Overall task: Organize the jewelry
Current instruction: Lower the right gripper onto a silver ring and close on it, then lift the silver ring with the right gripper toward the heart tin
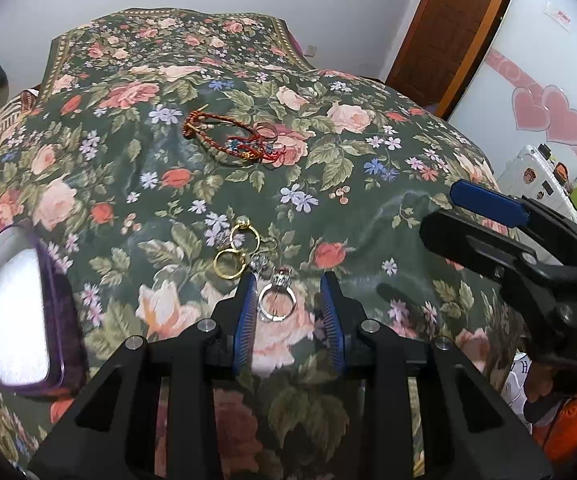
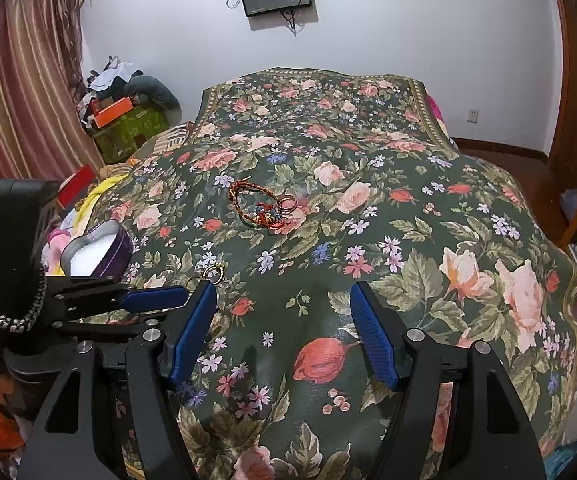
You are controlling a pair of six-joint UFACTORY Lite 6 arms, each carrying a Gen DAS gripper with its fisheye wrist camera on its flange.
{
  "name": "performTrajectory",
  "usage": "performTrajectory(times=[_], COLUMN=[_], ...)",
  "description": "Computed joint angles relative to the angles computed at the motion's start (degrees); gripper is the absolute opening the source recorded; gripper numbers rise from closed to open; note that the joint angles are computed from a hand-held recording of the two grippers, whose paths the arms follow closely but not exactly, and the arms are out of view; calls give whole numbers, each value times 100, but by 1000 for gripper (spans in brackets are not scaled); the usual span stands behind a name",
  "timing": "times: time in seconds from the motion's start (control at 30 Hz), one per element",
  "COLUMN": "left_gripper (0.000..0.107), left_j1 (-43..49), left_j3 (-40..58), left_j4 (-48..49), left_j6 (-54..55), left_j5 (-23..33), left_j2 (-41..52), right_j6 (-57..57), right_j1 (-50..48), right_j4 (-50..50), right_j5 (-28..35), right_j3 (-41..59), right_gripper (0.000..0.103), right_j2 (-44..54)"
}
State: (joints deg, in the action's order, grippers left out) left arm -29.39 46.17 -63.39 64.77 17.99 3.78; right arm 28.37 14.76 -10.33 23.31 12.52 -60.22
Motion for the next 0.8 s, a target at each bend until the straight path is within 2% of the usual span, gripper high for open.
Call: performTrajectory(times=[0.17, 0.27, 0.37, 0.5, 0.57, 0.63, 0.8], left_gripper=[29, 26, 19, 19, 16, 8, 8], left_j1=[-82, -33, -79, -103, -3, 110, 529], left_j3=[146, 264, 331, 262, 171, 59, -251], left_j4=[13, -100, -136, -404, -615, -709, -863], left_j6=[50, 166, 201, 484, 692, 795, 1001], left_j5=[-97, -69, -193, -255, -94, 44, 305], left_j2=[259, 448, 529, 476, 355, 162, -444], right_j6=[-1448, -1563, -1284, -1001, -793, -451, 807], right_j1=[-545, -580, -468, -358, -263, -93, 476], right_j4=[1333, 1423, 1166, 908, 723, 422, -704], right_j5=[-67, -59, -78, -62, -73, -109, -320], right_j3=[-43, -59, -45, 0, 40, 135, 390], right_gripper=[66, 66, 66, 66, 66, 66, 66], right_j2=[-6, -12, 40, 102, 172, 332, 936])
